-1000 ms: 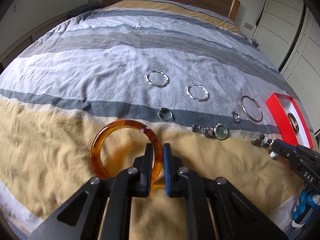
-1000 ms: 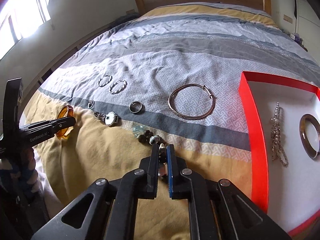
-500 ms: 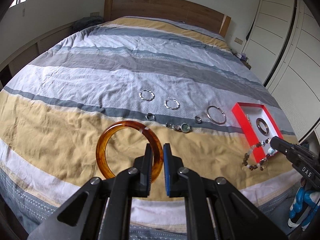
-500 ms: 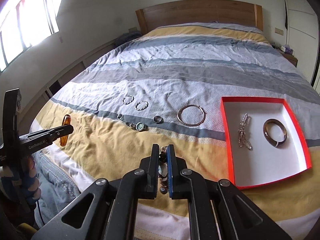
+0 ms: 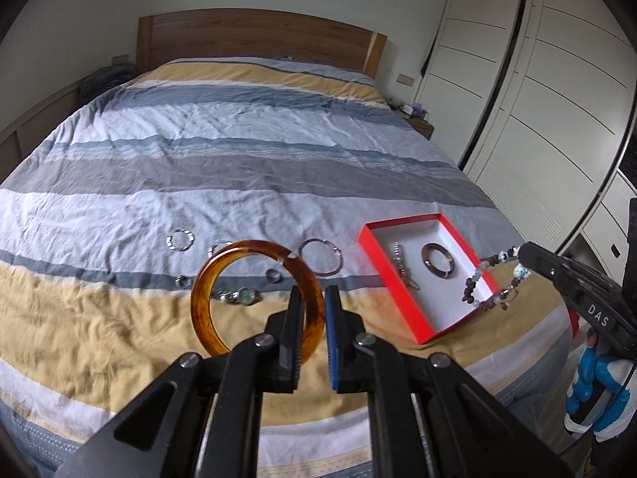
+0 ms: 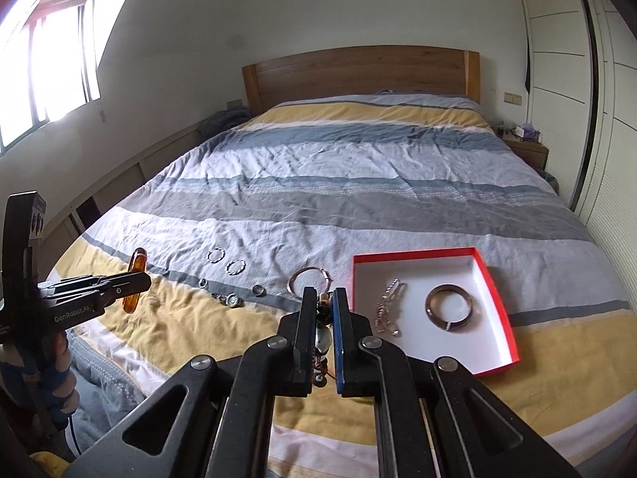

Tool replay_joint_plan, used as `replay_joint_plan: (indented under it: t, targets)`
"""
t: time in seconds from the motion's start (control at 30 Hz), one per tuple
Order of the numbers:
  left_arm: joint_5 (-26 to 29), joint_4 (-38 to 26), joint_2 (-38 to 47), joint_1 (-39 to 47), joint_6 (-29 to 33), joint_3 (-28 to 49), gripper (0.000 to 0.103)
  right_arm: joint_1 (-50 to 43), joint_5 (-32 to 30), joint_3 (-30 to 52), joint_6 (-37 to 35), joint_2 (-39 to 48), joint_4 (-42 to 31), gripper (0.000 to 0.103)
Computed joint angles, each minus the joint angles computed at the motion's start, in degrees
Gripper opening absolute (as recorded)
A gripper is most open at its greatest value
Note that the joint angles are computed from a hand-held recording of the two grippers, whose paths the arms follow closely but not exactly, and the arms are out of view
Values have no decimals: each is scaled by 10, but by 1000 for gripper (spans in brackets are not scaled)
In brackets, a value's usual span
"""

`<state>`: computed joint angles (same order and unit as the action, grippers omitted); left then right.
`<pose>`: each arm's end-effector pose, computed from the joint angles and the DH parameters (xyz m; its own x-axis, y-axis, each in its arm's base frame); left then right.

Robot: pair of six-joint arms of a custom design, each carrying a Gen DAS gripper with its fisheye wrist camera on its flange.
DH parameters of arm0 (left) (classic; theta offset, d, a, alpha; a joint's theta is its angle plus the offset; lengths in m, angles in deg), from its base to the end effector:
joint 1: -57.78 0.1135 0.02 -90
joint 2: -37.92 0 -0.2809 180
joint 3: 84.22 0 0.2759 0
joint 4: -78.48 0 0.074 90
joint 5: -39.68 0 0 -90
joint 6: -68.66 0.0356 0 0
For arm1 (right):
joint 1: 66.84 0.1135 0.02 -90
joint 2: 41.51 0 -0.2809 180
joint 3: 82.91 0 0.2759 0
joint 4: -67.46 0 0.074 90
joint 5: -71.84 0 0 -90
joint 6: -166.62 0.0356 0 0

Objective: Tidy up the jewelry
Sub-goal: 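Carry the amber bangle and beaded bracelet into the red box and release both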

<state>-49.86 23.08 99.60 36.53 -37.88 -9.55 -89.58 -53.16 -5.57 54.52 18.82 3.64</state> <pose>0.2203 -0.0860 0.3489 -0.7073 -0.0304 -0.7062 0.1738 0.9609 -0.2154 0.2065 -0.0644 0.3631 -0.6059 -0.0802 -0.7915 -0.2951 0.9466 0.1300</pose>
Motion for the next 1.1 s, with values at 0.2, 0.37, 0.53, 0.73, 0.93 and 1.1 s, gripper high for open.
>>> replay_joint_plan:
  t: [0.2,0.37,0.53,0.73,0.93,1.1]
  targets:
    - [1,56,132,-85,-6,73,9,-58,-11,36,-24,82,35,7]
    - [22,93,254,-123,5,142,9,-76,-6,55,-11,167,93,7]
    - [63,118,359,-140,11,197,9,-76,5,77,16,257,157,7]
    - [79,135,446,-159,26,228,9,-67,12,102,45,348,216,7]
    - [87,144,482,-165,27,217,9,-66,16,85,45,396,240,7]
    - [92,159,492,-167,23,207,10,-75,25,74,38,414,243,8]
